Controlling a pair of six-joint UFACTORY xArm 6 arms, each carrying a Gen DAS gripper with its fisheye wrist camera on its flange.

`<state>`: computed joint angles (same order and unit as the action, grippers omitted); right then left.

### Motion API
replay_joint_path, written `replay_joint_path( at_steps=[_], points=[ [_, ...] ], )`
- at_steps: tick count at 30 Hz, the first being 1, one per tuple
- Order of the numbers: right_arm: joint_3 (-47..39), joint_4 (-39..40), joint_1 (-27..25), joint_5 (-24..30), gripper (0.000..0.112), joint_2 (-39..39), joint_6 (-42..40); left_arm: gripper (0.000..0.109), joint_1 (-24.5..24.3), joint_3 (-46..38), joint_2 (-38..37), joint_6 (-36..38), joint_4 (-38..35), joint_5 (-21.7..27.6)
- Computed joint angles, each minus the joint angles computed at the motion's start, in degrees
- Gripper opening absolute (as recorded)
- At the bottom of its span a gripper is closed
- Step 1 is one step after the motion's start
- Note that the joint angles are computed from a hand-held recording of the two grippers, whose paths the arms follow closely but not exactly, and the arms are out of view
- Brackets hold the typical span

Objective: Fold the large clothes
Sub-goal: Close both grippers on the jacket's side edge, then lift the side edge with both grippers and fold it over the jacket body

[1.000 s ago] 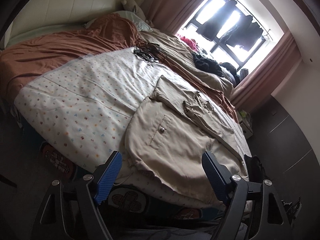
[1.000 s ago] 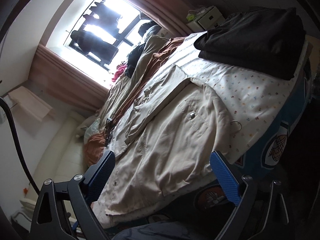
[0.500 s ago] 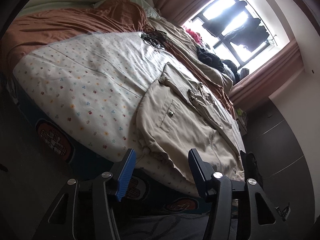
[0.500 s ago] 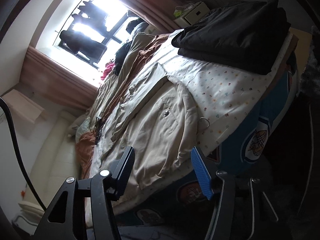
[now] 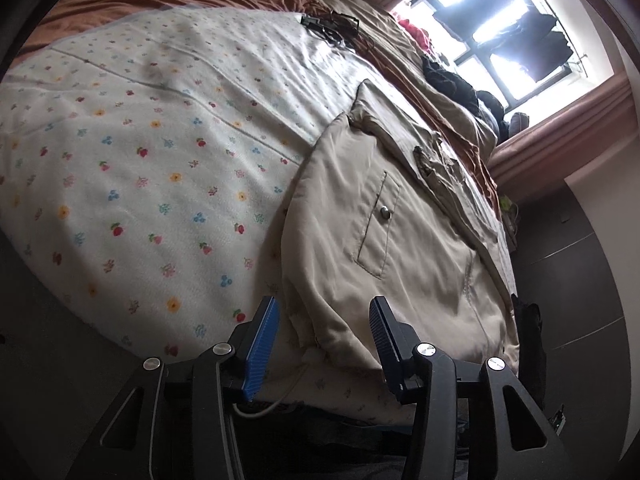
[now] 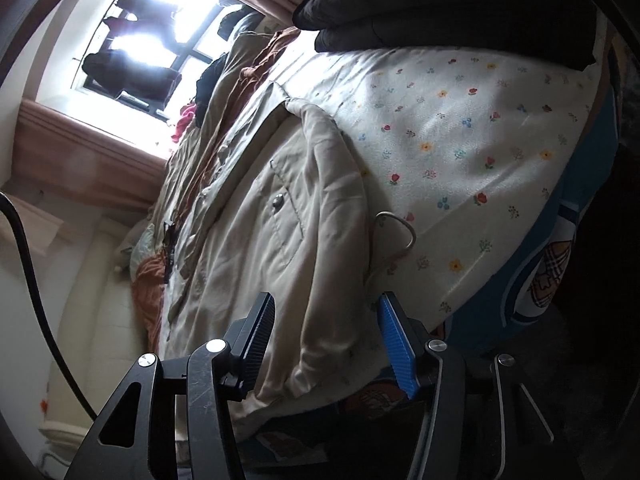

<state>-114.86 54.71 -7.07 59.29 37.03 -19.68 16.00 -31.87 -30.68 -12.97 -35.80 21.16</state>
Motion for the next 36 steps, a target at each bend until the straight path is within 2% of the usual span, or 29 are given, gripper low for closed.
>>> replay_joint_path(
  at_steps=[2,8,13,19,20,21,22,23,24,27,30,33,36],
  points=[
    [-1.34,1.51,-0.13,0.85,0.055,1.70,-0.61,0.049,0.35,-1.88,3.10,4.07,-4.19,1.05],
    [-2.29,7.59,-0.25,2.04,0.056,3.81,-4.43,0.049,1.05,-5.70,8.28,11.39,-10.57,2.64],
    [-5.16,13.92,-1.17,5.96,0.056,6.52,-3.91,0.049,1.95,-7.69,10.83,15.93,-16.19,3.12],
    [-3.62,13.49,0.61,5.66,0.056,5.66,-4.84,0.048,1.67,-7.98,11.00,22.26,-23.63,6.06],
    [-3.47,13.19,0.97,4.82,0.056,5.55,-4.77,0.042,1.28,-7.47,10.61,21.22,-22.94,5.12],
    [-3.82,12.41,1.36,3.89,0.049,5.71,-4.28,0.038,1.07,-7.23,10.60,18.87,-20.62,4.45],
    [-4.48,11.35,1.72,3.01,0.031,6.13,-3.48,0.030,0.99,-7.40,11.00,17.33,-18.50,4.19],
    [-5.23,10.42,1.98,2.50,0.021,6.68,-2.18,0.020,0.98,-7.74,11.56,17.50,-18.02,4.11],
    [-4.88,10.49,2.06,2.07,0.018,6.56,-1.03,0.015,1.22,-7.92,11.95,16.64,-17.63,4.39],
    [-0.26,13.64,1.96,-0.23,0.015,2.30,-5.63,0.009,1.15,-6.67,9.91,15.95,-18.37,3.29],
    [1.08,16.22,1.16,0.53,0.015,-0.73,-7.48,0.007,0.40,-5.09,6.31,15.63,-18.62,1.23],
    [2.64,18.70,0.44,1.67,0.015,-3.91,-9.23,0.006,0.37,-4.35,2.75,15.64,-21.09,0.85],
    [5.95,21.11,0.08,2.73,0.015,-8.16,-11.47,0.005,0.20,-2.89,-2.36,14.27,-20.48,0.30]
  ],
)
